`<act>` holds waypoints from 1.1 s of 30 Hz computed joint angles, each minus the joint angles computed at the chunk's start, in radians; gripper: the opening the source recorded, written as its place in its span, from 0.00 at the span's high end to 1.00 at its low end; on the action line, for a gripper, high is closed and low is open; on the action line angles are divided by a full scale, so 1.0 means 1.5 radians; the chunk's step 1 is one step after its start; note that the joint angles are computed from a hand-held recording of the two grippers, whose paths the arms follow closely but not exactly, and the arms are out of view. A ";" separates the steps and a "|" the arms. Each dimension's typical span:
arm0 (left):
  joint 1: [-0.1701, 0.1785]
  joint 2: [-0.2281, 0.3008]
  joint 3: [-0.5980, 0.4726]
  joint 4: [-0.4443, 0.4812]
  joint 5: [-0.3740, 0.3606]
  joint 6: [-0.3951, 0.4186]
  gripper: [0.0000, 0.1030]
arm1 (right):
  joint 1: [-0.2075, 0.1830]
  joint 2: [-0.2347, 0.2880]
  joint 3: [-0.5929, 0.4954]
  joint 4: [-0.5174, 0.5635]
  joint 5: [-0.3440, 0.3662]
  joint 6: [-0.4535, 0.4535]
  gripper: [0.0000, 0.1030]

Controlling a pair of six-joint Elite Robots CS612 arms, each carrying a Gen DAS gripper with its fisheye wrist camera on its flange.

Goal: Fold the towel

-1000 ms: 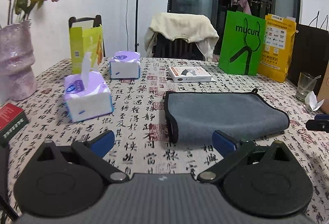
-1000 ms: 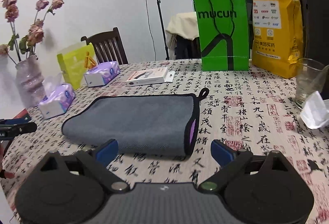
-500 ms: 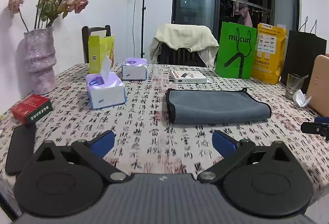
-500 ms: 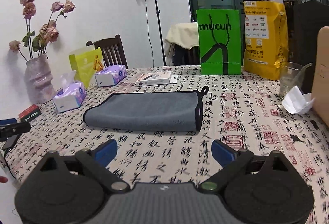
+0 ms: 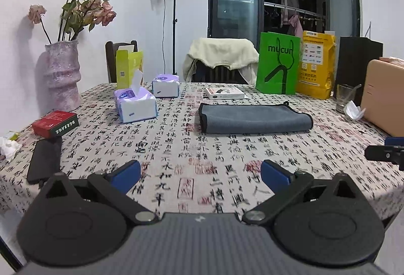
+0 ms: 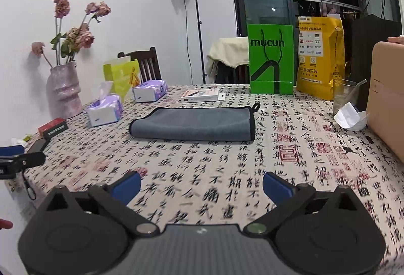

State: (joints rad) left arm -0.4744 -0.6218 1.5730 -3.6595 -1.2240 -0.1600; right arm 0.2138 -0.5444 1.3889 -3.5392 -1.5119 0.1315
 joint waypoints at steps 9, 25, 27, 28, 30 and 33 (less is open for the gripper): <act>-0.011 -0.015 0.063 -0.065 0.000 -0.002 0.00 | 0.016 -0.020 0.060 -0.062 -0.010 0.000 0.00; -0.025 -0.027 0.122 -0.122 -0.007 -0.018 0.00 | 0.039 -0.049 0.154 -0.131 -0.038 0.000 0.00; -0.024 -0.024 0.123 -0.145 -0.013 -0.005 0.00 | 0.039 -0.053 0.168 -0.140 -0.035 0.006 0.00; -0.024 -0.024 0.124 -0.150 -0.018 -0.004 0.00 | 0.039 -0.055 0.174 -0.146 -0.036 0.009 0.00; -0.026 -0.026 0.131 -0.157 -0.019 -0.001 0.00 | 0.041 -0.058 0.187 -0.159 -0.044 0.010 0.00; -0.028 -0.028 0.144 -0.174 -0.032 0.003 0.00 | 0.044 -0.064 0.206 -0.175 -0.050 0.017 0.00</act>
State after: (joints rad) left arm -0.5159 -0.6644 1.7890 -3.9201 -1.2727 -0.1548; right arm 0.2796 -0.6409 1.6977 -3.8014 -1.5875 0.1571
